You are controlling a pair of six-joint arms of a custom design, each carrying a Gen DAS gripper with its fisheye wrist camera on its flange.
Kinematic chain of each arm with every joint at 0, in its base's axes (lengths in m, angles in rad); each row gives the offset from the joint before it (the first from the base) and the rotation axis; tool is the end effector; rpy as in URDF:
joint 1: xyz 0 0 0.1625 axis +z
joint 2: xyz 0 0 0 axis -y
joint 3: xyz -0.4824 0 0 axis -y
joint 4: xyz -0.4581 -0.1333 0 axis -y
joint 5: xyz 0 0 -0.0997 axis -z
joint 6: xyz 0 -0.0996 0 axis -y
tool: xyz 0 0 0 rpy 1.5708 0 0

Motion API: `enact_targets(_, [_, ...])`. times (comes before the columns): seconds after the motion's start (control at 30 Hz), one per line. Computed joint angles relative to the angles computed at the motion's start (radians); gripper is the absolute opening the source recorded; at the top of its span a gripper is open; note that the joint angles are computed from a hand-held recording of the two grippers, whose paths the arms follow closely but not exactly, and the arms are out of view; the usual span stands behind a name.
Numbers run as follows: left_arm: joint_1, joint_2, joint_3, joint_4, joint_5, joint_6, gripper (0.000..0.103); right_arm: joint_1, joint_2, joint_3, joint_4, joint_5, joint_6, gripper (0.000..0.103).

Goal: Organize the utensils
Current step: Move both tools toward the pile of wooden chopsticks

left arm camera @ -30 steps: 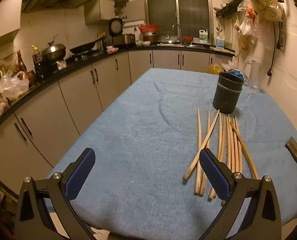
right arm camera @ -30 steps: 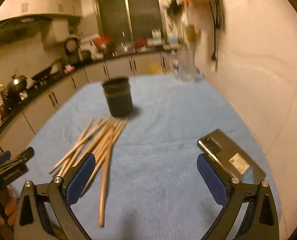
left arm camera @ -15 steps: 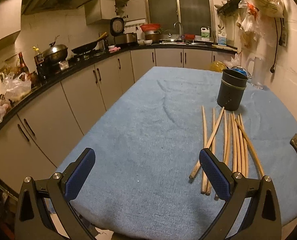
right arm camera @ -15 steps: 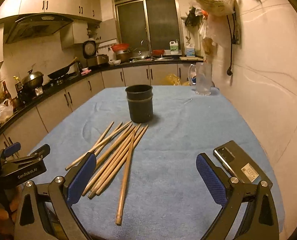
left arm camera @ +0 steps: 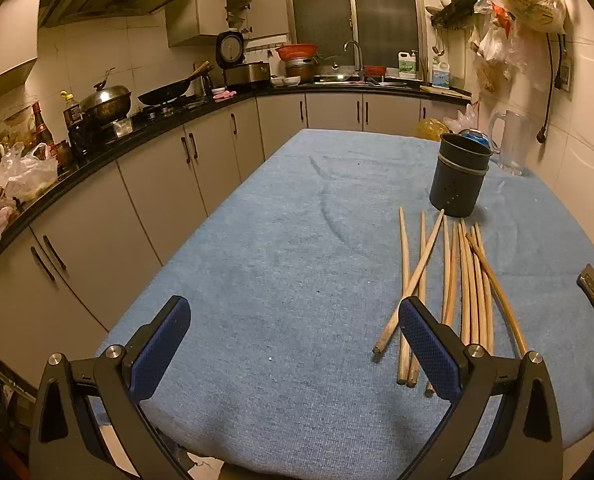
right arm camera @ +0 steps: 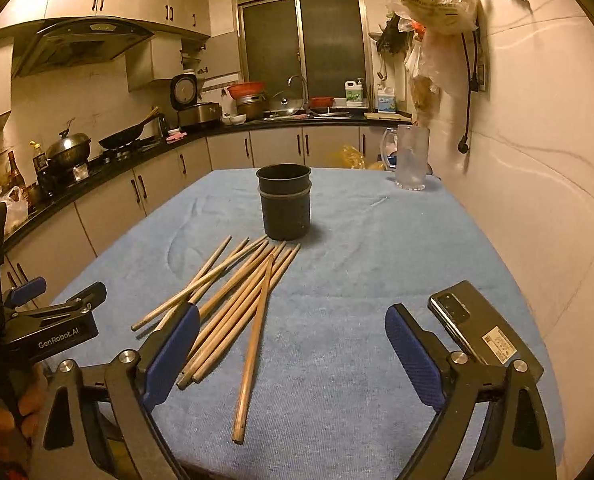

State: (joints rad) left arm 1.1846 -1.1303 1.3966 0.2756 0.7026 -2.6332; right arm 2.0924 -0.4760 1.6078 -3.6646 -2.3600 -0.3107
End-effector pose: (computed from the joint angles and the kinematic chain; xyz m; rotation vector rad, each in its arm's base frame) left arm -0.0515 -0.6822 0.3597 0.3935 2.0348 -1.0743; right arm 0.4220 -0.6087 0.0106 0.4477 -2.1844 1.2264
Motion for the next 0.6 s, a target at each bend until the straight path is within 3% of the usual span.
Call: enact_targets(0.6, [0.005,0.011,-0.012,0.016,0.003,-0.007,0.103,-0.003,-0.003,0.003,0.023,0.0,0.019,0.092])
